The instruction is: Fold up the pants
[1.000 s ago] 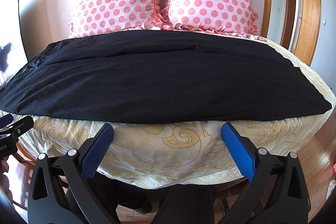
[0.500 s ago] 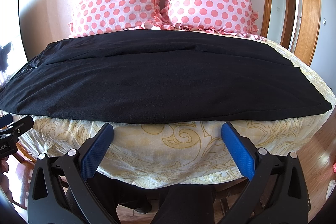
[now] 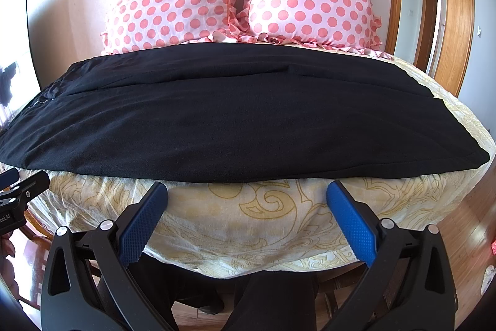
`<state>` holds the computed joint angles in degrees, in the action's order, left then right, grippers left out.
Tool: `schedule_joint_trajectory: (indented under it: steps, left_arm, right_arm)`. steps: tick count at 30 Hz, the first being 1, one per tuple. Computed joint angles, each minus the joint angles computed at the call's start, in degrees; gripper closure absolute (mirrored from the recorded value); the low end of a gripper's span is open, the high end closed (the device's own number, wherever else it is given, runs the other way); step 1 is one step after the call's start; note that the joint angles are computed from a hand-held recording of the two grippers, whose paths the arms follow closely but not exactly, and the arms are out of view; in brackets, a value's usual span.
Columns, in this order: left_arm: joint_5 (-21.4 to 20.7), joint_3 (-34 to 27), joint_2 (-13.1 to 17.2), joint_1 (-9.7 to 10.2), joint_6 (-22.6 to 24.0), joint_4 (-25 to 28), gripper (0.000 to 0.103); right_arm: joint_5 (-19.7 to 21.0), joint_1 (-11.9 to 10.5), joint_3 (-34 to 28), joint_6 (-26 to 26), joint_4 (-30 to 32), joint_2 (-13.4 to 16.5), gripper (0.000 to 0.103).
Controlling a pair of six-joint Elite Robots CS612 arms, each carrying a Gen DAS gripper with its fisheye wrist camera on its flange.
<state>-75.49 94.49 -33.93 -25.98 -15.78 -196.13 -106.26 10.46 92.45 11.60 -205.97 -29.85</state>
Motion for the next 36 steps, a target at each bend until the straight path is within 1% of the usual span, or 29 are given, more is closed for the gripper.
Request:
schedule_joint_trajectory:
  steps: [4, 6, 8, 10, 11, 13, 14, 15, 17, 19, 21, 22, 24, 25, 27, 28, 30, 31, 33, 34, 35, 36]
  left_arm:
    - [0.0, 0.1, -0.2, -0.05, -0.1, 0.3, 0.002]
    - [0.0, 0.2, -0.3, -0.12, -0.3, 0.5, 0.002]
    - [-0.1, 0.2, -0.4, -0.08, -0.2, 0.6, 0.002]
    - [-1.2, 0.1, -0.6, 0.18, 0.2, 1.5, 0.002]
    - [-2.4, 0.0, -0.9, 0.51, 0.5, 2.8, 0.002]
    - [-5.1, 0.2, -1.5, 1.01, 1.2, 4.2, 0.002]
    - [-5.5, 0.5, -1.8, 1.16, 1.4, 3.6, 0.002]
    - [-5.0, 0.7, -2.1, 1.11, 1.7, 2.9, 0.002]
    - [-3.0, 0.6, -2.4, 0.96, 2.6, 1.0, 0.002]
    - [-1.7, -0.5, -2.3, 1.12, 2.4, -1.1, 0.002]
    - [-0.9, -2.5, -1.7, 1.50, 1.3, -1.8, 0.002]
    - [-0.3, -4.2, -1.4, 1.73, 0.5, -0.9, 0.002]
    - [-0.3, -7.3, -0.7, 2.16, 0.6, 2.1, 0.002]
    - [0.0, -9.5, -0.1, 2.34, 1.3, 4.7, 0.002]
    - [1.4, -13.0, 1.1, 2.46, 1.7, 7.4, 0.002]
    - [1.7, -15.0, 1.9, 2.62, 1.3, 8.8, 0.002]
    - [0.0, -17.9, 3.2, 3.16, 1.1, 10.8, 0.002]
    - [-0.5, -19.6, 3.8, 3.37, 0.9, 12.3, 0.002]
    - [0.3, -22.1, 5.0, 3.51, 1.0, 13.4, 0.002]
    - [1.4, -23.5, 5.8, 3.42, 1.4, 13.9, 0.002]
    - [2.0, -24.5, 6.3, 3.34, 1.8, 14.4, 0.002]
    - [2.4, -25.7, 7.0, 3.34, 2.1, 14.9, 0.002]
  right_arm:
    - [0.1, -0.1, 0.0, -0.2, -0.3, 0.0, 0.001]
    - [0.0, 0.1, -0.3, -0.5, -1.4, 0.7, 0.001]
    - [0.1, 0.1, -0.5, -0.6, -1.5, 0.7, 0.001]
    - [2.0, -0.2, 0.4, -1.1, -1.1, 0.2, 0.001]
    - [3.4, -0.5, 1.0, -1.4, -1.1, -0.2, 0.001]
    - [7.8, -1.9, 2.7, -1.6, -1.8, -1.5, 0.001]
    - [8.4, -2.3, 3.3, -1.6, -2.4, -1.9, 0.001]
    - [8.7, -2.8, 3.9, -1.7, -3.3, -2.4, 0.001]
    - [7.3, -3.8, 5.0, -2.3, -5.7, -3.8, 0.001]
    - [5.0, -4.9, 5.0, -2.3, -7.2, -4.9, 0.001]
    - [3.6, -6.2, 3.9, -1.0, -6.5, -5.6, 0.001]
    - [2.9, -7.1, 2.5, 0.4, -5.3, -5.8, 0.001]
    - [0.1, -8.4, -0.8, 3.4, -0.4, -5.8, 0.001]
    - [-1.0, -9.2, -3.4, 5.2, 3.6, -5.5, 0.001]
    - [-2.6, -10.4, -8.1, 8.1, 10.7, -4.7, 0.001]
    - [-3.7, -11.2, -11.7, 10.3, 15.9, -3.8, 0.001]
    - [-5.6, -12.1, -16.5, 12.6, 22.4, -2.2, 0.001]
    - [-6.9, -12.7, -20.1, 14.5, 27.3, -0.9, 0.001]
    - [-7.7, -13.7, -24.6, 17.5, 33.8, 0.8, 0.001]
    - [-8.8, -14.1, -27.6, 19.7, 38.1, 2.0, 0.002]
    - [-9.5, -14.5, -29.6, 21.2, 40.8, 3.0, 0.005]
    - [-10.1, -14.7, -32.0, 22.6, 43.9, 4.1, 0.011]
